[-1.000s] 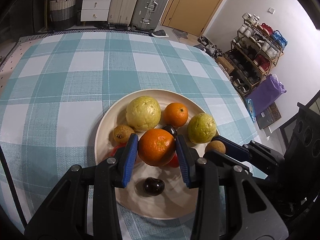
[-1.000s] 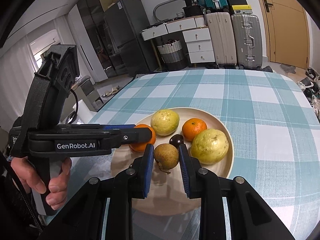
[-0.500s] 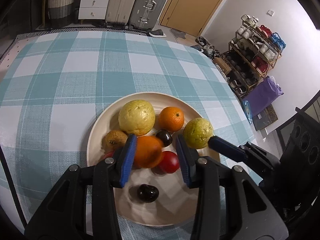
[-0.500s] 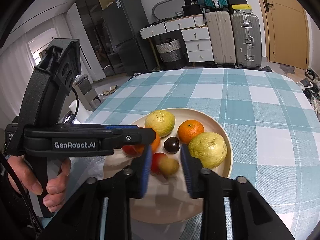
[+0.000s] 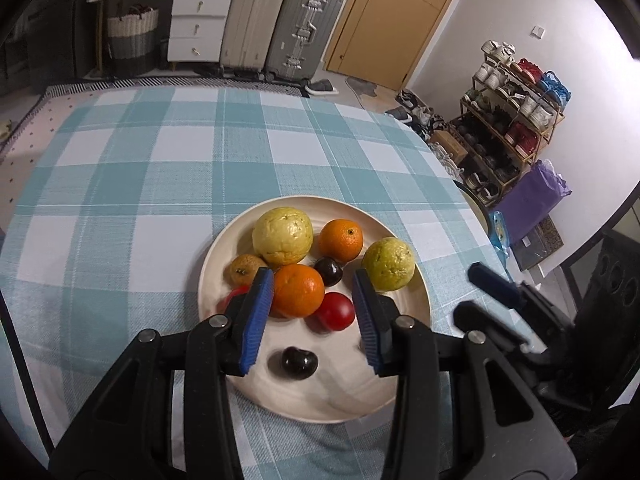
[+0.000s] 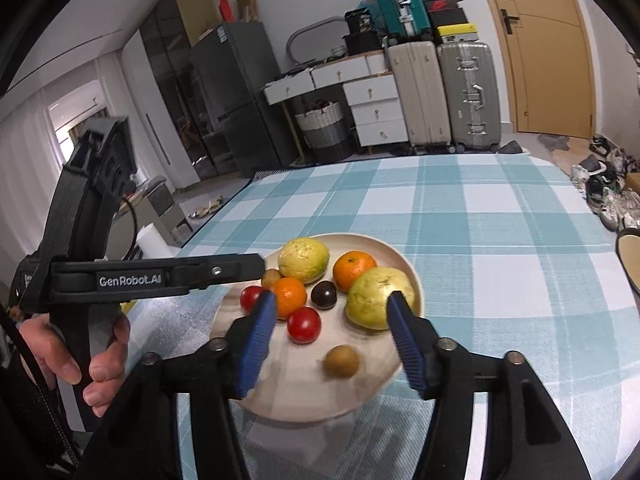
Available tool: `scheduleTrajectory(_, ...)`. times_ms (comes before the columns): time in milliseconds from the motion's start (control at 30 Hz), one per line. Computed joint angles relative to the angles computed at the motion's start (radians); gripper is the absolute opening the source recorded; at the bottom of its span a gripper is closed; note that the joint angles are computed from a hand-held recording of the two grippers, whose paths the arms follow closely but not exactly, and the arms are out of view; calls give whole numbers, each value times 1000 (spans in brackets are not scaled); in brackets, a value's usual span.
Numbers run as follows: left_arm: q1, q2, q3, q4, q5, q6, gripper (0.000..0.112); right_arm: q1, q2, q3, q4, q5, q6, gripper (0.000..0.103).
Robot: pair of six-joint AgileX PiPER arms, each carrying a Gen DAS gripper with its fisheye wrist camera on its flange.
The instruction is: Organize fruits
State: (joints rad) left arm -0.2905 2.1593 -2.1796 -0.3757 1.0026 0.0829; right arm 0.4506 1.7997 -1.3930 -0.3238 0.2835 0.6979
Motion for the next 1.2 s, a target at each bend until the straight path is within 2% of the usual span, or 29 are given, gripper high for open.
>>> scheduleTrajectory(33,0,-43,74,-7,-51,9,37,6,-16,18,-70,-8,74,68)
scheduleTrajectory(100,-2,-91,156,-10,-101,12,37,18,-40,42,-185,-15,194,71)
scheduleTrajectory(167,-5,-128,215,-4,-138,9,37,34,-65,63,-329,-9,345,81)
scheduleTrajectory(233,-12,-168,274,12,-170,2,37,54,-91,81,-482,4,511,86)
scheduleTrajectory(300,-21,-201,315,30,-190,-2,37,70,-115,93,-580,10,606,88)
scheduleTrajectory(400,-36,-271,403,68,-250,-14,49,108,-140,98,-704,53,705,92)
scheduleTrajectory(633,-79,-423,577,201,-398,-105,83,177,-195,133,-910,104,890,98)
scheduleTrajectory(700,-91,-458,611,240,-416,-131,83,194,-201,135,-926,122,901,100)
scheduleTrajectory(767,-102,-481,629,295,-415,-183,89,208,-212,140,-936,128,911,101)
scheduleTrajectory(833,-110,-511,660,352,-429,-245,101,229,-227,150,-971,148,942,101)
scheduleTrajectory(967,-112,-596,759,446,-505,-338,102,290,-247,170,-1061,244,1019,103)
scheduleTrajectory(1067,-117,-642,816,529,-549,-406,102,318,-255,174,-1072,291,1033,103)
scheduleTrajectory(1200,-123,-708,908,655,-612,-522,102,364,-282,226,-1189,349,1143,103)
